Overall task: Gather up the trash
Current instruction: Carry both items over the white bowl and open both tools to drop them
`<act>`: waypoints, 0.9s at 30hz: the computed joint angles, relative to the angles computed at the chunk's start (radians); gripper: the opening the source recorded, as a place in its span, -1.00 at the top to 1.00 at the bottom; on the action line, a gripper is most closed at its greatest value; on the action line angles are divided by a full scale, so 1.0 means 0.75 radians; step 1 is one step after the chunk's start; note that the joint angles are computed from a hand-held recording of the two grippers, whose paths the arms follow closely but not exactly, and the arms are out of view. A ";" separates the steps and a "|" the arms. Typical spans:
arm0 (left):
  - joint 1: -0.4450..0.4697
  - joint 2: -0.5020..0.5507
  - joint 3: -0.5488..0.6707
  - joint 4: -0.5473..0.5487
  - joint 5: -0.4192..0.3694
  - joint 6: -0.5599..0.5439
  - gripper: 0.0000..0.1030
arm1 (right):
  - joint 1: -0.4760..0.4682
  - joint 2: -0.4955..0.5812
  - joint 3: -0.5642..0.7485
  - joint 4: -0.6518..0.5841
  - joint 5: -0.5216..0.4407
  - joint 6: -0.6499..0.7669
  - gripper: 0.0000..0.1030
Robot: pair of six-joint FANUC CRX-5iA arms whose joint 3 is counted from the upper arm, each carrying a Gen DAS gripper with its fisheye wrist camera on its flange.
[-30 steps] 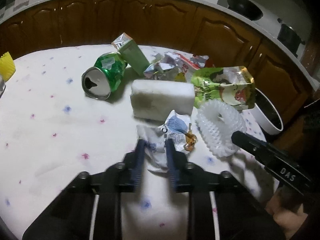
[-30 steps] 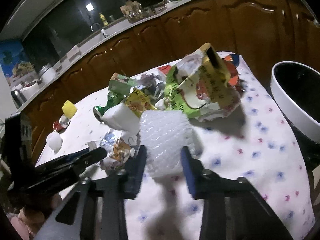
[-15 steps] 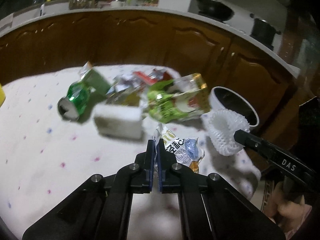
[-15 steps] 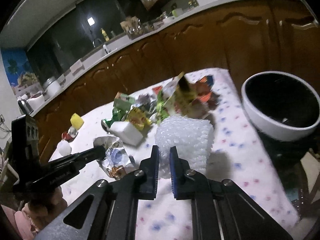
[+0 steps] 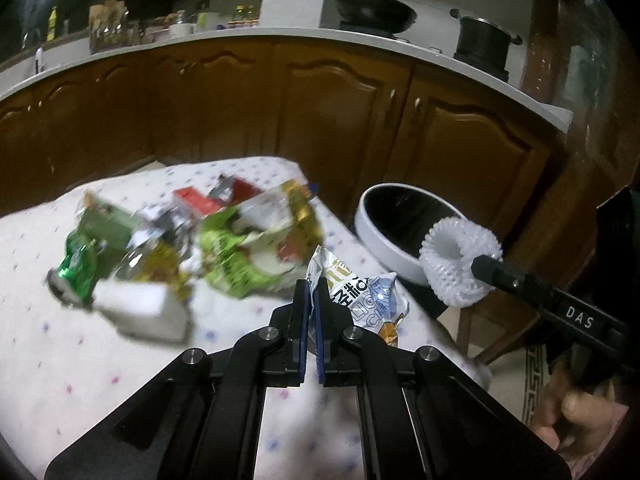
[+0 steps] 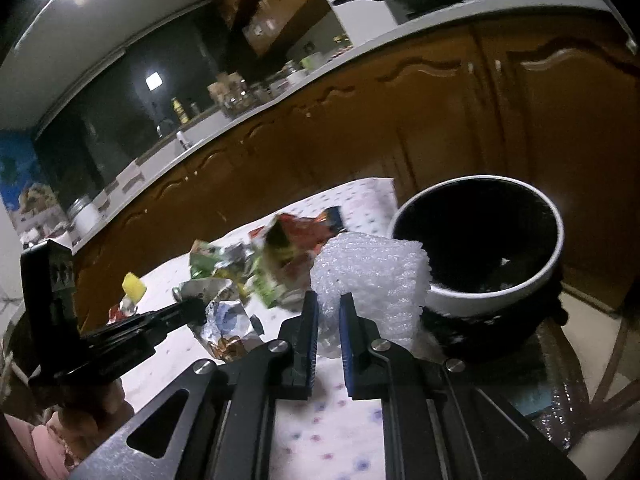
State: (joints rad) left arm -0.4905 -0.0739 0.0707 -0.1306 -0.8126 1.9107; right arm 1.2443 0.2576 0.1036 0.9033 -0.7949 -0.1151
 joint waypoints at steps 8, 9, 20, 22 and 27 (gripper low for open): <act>-0.060 0.196 0.242 -0.041 -0.037 0.003 0.96 | -0.061 -0.051 -0.048 -0.012 -0.030 0.016 0.80; -0.071 0.222 0.277 -0.054 -0.047 0.005 0.96 | -0.072 -0.055 -0.050 -0.018 -0.029 0.025 0.80; -0.120 0.537 0.665 -0.091 -0.179 -0.014 0.96 | -0.182 -0.041 0.003 -0.195 -0.045 0.233 0.80; -0.119 0.585 0.719 -0.079 -0.205 -0.018 0.96 | -0.197 -0.032 0.019 -0.227 -0.047 0.268 0.80; -0.119 0.684 0.836 -0.066 -0.270 -0.034 0.96 | -0.231 -0.015 0.043 -0.300 -0.046 0.334 0.80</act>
